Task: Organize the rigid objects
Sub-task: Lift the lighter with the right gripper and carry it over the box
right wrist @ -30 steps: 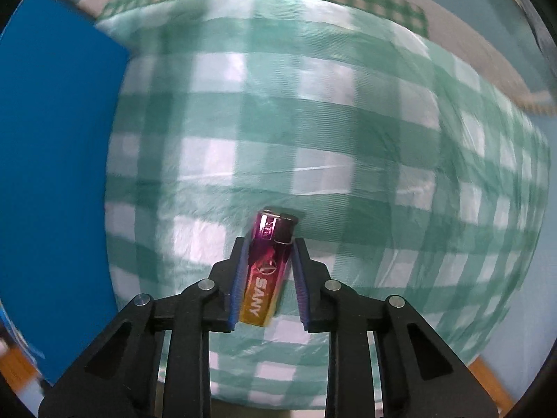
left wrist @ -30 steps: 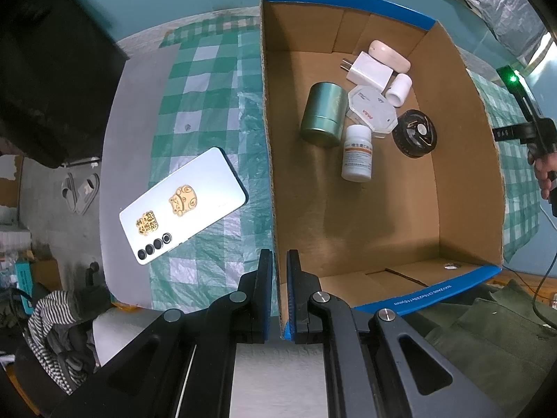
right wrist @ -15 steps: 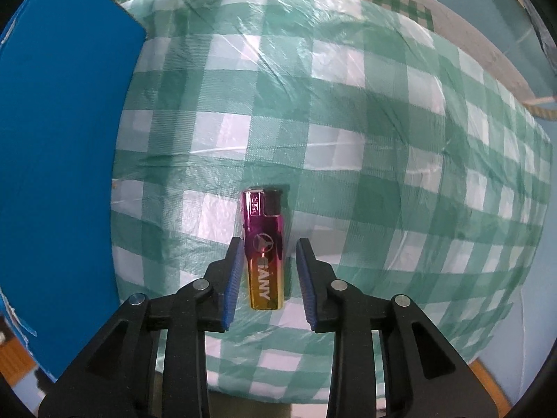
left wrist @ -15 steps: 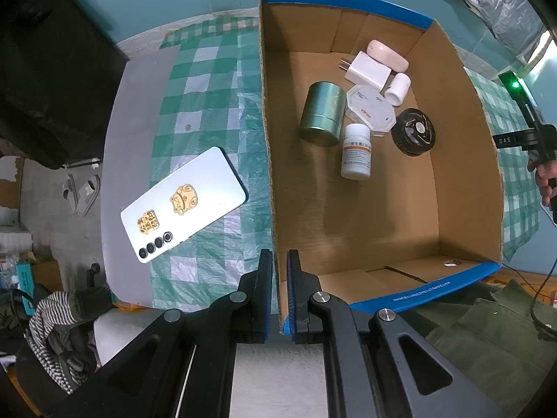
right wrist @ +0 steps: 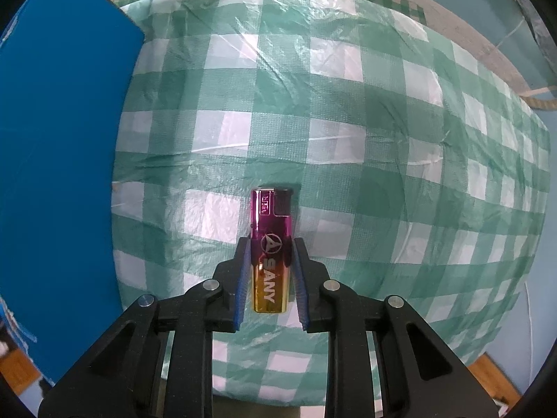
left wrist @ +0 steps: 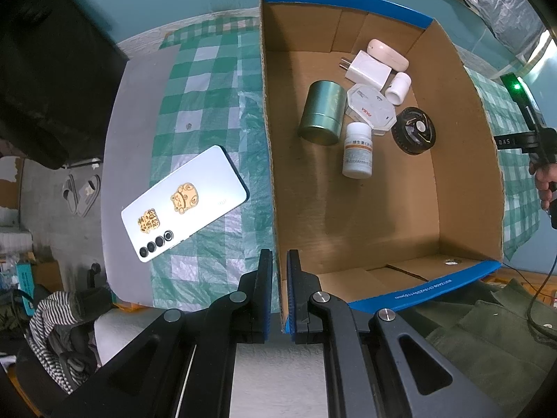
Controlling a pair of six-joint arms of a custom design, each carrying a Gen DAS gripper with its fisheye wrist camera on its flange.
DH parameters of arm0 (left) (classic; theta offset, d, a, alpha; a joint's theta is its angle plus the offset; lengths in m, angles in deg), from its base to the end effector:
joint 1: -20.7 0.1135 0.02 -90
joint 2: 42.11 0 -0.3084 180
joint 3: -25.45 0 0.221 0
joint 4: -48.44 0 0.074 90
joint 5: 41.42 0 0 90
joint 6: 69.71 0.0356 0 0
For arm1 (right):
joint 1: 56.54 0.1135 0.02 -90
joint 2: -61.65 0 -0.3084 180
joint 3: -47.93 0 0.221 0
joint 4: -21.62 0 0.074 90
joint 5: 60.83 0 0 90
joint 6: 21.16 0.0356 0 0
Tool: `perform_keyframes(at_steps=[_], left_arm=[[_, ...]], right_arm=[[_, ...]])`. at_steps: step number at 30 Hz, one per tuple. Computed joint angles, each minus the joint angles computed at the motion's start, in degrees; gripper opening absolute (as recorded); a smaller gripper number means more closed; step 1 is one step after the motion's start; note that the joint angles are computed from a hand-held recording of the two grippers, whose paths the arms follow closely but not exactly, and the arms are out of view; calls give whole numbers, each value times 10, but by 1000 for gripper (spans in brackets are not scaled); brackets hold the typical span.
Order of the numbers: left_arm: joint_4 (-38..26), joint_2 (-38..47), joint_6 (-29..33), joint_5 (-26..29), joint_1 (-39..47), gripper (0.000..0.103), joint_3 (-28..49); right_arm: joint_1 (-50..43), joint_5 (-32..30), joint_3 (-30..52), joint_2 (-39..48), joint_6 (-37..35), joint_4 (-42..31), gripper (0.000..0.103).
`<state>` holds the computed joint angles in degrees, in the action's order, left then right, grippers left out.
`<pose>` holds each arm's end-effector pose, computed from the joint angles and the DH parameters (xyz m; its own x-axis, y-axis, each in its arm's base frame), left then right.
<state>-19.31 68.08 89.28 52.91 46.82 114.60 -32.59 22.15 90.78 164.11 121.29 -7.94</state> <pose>0.3020 0.1451 0.2141 -0.7303 0.6786 -0.0780 0.6811 0.7321 -0.0074 0.1809 0.0851 0.1147 -0.8776 0.4712 0.0881 0.4780 0.8742 0.0860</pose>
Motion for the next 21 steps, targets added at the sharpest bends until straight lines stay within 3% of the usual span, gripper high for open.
perform_keyframes(at_steps=[11,21], left_arm=[[2,0,7,2,6,7,-3],[3,-1,11,2,7,7,-5]], right_arm=[[38,11,38,-71,6,-100,23],[57,38,135,-113,-8,-219,23]])
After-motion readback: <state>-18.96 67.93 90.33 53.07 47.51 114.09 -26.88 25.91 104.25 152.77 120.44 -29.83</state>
